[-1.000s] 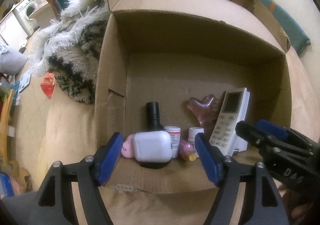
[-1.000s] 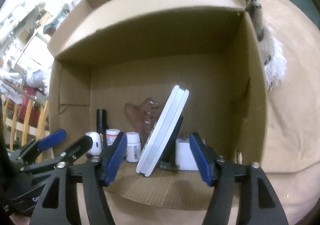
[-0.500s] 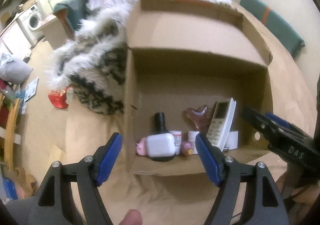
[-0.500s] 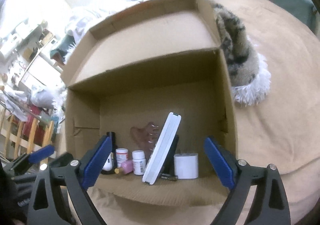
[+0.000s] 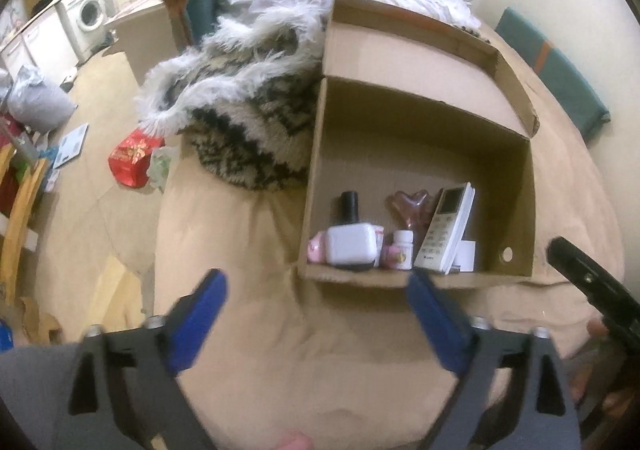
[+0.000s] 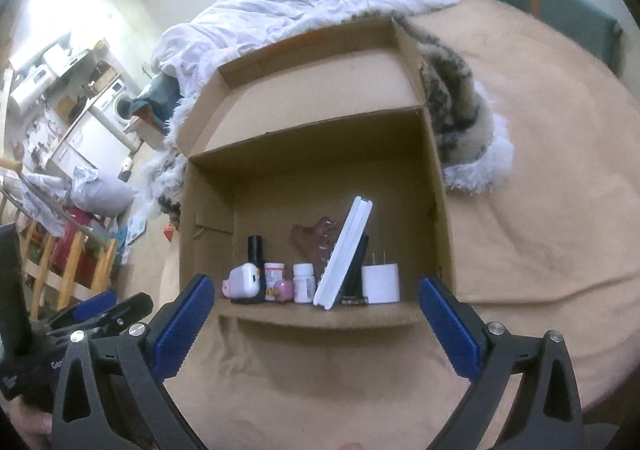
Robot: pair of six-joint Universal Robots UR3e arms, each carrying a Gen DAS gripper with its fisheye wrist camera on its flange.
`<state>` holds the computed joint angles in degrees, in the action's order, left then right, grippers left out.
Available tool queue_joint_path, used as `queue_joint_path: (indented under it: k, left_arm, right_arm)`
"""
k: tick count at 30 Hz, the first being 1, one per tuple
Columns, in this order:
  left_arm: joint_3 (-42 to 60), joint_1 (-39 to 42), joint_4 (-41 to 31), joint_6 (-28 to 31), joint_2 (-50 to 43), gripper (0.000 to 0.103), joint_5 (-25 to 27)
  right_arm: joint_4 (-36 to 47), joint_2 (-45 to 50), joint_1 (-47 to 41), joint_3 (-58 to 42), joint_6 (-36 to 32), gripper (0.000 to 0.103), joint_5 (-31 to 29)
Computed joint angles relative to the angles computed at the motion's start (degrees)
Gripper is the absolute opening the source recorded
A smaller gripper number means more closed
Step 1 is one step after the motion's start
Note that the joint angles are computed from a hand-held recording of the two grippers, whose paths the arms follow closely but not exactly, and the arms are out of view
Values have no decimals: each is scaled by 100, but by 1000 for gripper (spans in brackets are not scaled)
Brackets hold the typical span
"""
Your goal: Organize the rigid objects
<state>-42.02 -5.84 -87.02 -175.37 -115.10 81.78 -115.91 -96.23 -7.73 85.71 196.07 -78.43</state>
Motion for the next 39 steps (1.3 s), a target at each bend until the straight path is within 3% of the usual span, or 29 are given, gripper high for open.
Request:
queue_joint_path:
  k: [8, 13, 16, 23, 39]
  left_arm:
    - [-2124, 134, 1466, 182, 1142, 101, -245]
    - [-2560, 158, 2360, 97, 1378, 101, -241]
    - [-2702, 28, 2749, 20, 1383, 101, 46]
    - [-2502, -16, 2493, -63, 1160, 101, 164]
    - [-2612, -121, 2625, -72, 1198, 101, 292]
  right_arm:
    - [-797, -653, 393, 915, -114, 103, -559]
    - [-1316, -740, 424, 1375, 17, 103, -654]
    - [-1424, -607, 495, 1350, 27, 103, -837]
    - [-1419, -609, 282, 1474, 156, 103, -712]
    - [-1371, -552, 456, 1407, 109, 103, -877]
